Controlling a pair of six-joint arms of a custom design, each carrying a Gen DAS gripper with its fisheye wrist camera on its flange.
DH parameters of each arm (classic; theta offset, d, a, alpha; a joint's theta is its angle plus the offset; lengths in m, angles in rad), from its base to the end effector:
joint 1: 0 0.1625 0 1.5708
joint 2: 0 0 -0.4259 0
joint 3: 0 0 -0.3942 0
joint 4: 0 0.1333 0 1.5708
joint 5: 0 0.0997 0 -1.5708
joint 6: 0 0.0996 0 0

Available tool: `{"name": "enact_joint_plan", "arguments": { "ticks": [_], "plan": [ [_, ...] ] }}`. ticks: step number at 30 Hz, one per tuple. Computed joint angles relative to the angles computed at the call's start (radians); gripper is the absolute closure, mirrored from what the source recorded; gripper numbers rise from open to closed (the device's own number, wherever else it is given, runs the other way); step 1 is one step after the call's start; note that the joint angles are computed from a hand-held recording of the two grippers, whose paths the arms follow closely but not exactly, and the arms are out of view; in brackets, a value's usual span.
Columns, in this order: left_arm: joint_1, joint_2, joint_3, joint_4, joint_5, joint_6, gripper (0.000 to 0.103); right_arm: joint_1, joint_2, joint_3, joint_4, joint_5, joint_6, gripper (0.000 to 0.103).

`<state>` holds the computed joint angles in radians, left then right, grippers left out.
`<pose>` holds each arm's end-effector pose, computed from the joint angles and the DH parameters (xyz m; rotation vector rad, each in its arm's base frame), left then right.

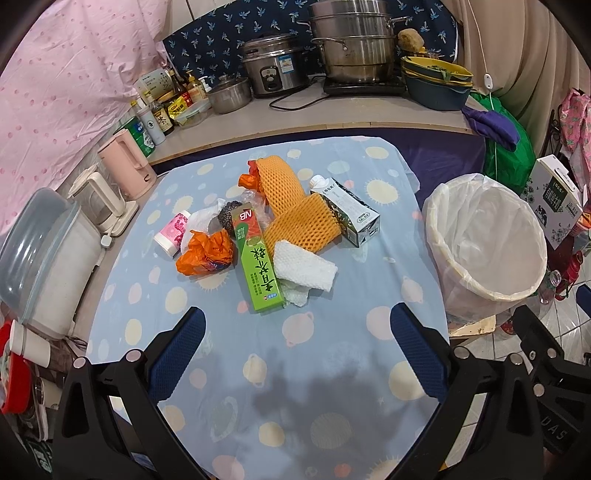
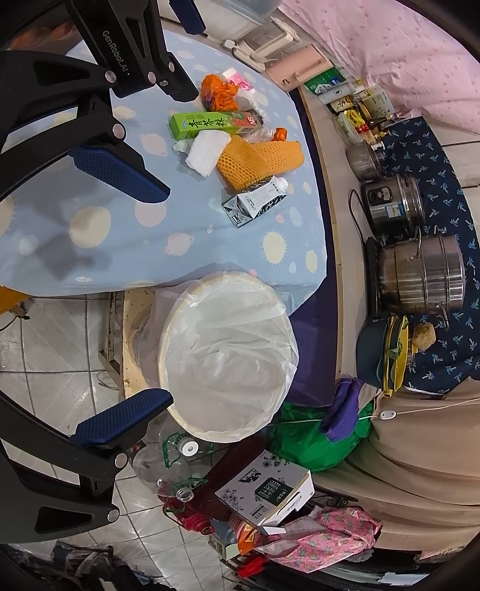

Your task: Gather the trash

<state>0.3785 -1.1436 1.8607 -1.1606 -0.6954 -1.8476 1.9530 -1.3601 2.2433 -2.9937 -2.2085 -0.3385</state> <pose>-0.3487 -0.3644 0.1736 -0.0773 1.9281 -0.8054 0.2424 -0.4047 0.2569 0.6502 -2.3557 0.6905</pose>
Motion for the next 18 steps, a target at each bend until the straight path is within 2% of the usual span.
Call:
{"name": "enact_joint_plan", "arguments": {
  "ticks": [18],
  "plan": [
    [-0.005, 0.003, 0.000, 0.006, -0.007, -0.010, 0.007, 0.002, -0.003, -0.003, 0.011, 0.004, -0.002, 0.007]
  ]
}}
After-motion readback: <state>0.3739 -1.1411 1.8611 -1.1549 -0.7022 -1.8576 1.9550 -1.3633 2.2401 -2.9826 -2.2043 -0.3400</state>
